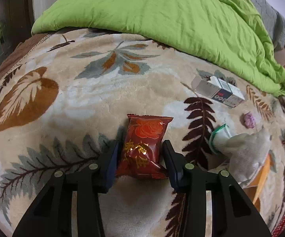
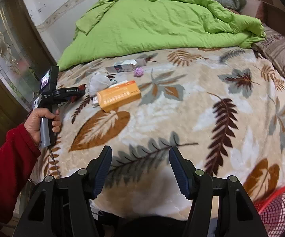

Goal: Collect trash
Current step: 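Grasp the white cloth with the right gripper and lift it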

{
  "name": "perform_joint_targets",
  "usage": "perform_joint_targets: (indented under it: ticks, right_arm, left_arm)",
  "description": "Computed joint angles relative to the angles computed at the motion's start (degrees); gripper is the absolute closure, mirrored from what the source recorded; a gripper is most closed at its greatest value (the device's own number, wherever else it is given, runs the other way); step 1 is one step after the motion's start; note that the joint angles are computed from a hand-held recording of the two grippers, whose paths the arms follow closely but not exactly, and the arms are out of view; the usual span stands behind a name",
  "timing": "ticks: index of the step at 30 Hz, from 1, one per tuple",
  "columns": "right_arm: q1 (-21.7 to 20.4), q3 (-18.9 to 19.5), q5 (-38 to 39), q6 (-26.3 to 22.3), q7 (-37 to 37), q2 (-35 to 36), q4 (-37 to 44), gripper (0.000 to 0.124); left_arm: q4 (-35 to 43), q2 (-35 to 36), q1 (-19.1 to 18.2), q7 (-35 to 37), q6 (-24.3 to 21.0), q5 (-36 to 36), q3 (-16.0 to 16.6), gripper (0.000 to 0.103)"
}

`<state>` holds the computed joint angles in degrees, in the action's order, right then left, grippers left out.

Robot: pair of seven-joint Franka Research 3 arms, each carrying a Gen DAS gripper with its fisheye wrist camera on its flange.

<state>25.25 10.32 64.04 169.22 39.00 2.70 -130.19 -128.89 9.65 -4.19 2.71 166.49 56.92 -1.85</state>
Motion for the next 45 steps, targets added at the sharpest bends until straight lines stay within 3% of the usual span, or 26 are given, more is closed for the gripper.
perform_joint_targets:
  ticks: [1,5,8,10,14,18,21,23,24,25,30,32,34,39,44,45]
  right_arm:
    - [0.0,0.0,0.0,-0.7,-0.1,0.5,1.0,0.059]
    - [0.1,1.0,0.6,-2.4,-1.7,3.7,6.3,0.059]
    - [0.4,2.5,-0.5,-2.5,-2.3,8.9,13.2,0.059]
    - [0.6,3.4,-2.8,-3.2,-0.4,13.2,18.8,0.049]
    - [2.6,3.1,-13.3,-4.8,9.3,22.8,30.8,0.048]
    - [6.8,-0.5,-25.0,-8.8,22.0,32.6,44.1,0.047]
    - [9.6,-3.9,-32.5,-13.2,31.6,39.1,53.2,0.048]
    - [10.4,-5.2,-36.4,-16.8,36.2,42.6,58.1,0.066]
    - [10.7,-5.7,-38.1,-18.8,38.4,43.9,60.1,0.082]
    - [9.9,-4.7,-38.2,-18.8,38.8,44.1,60.0,0.088]
    - [4.6,2.5,-37.4,-6.4,32.2,36.3,45.8,0.102]
    - [-0.6,8.9,-33.1,-1.1,25.6,31.8,38.0,0.102]
    - [-3.8,12.6,-30.1,2.4,20.9,28.4,32.2,0.102]
    - [-19.4,29.2,-12.8,8.2,2.4,21.4,19.0,0.102]
    - [-39.2,50.7,12.4,14.2,-24.3,18.7,11.4,0.102]
    - [-41.9,53.5,17.0,14.9,-29.2,18.7,11.0,0.102]
  left_arm:
    - [-0.3,-0.3,-0.1,-0.3,0.1,0.5,0.1,0.069]
    - [-2.4,-3.7,-1.0,-9.0,0.3,9.8,0.4,0.070]
    - [-5.0,-7.8,-0.5,-16.4,-1.5,17.4,-1.4,0.070]
    - [-7.2,-10.9,0.1,-20.6,-2.8,21.0,-3.2,0.070]
    - [-11.5,-16.4,1.6,-25.1,-4.1,23.7,-5.8,0.070]
    - [-14.4,-19.5,2.4,-24.7,-6.0,22.3,-7.6,0.070]
    - [-15.6,-20.2,3.3,-25.7,-4.8,22.7,-7.9,0.070]
    - [-15.9,-20.2,3.5,-25.8,-4.7,22.9,-8.2,0.070]
    - [-16.2,-20.3,3.5,-25.9,-4.9,22.9,-8.5,0.070]
    - [-16.4,-20.5,3.5,-26.1,-5.1,22.8,-8.7,0.070]
    - [-17.0,-21.3,2.6,-26.9,-5.6,23.1,-9.8,0.070]
    - [-17.1,-21.8,1.8,-27.0,-6.5,22.9,-10.7,0.070]
    - [-17.1,-22.3,0.9,-27.0,-7.2,22.7,-11.4,0.070]
    - [-16.9,-23.0,-2.5,-26.2,-10.9,20.0,-14.1,0.070]
    - [-16.1,-22.9,-5.6,-25.6,-13.7,17.8,-16.0,0.070]
    - [-15.9,-22.8,-6.3,-25.0,-14.3,17.1,-16.3,0.070]
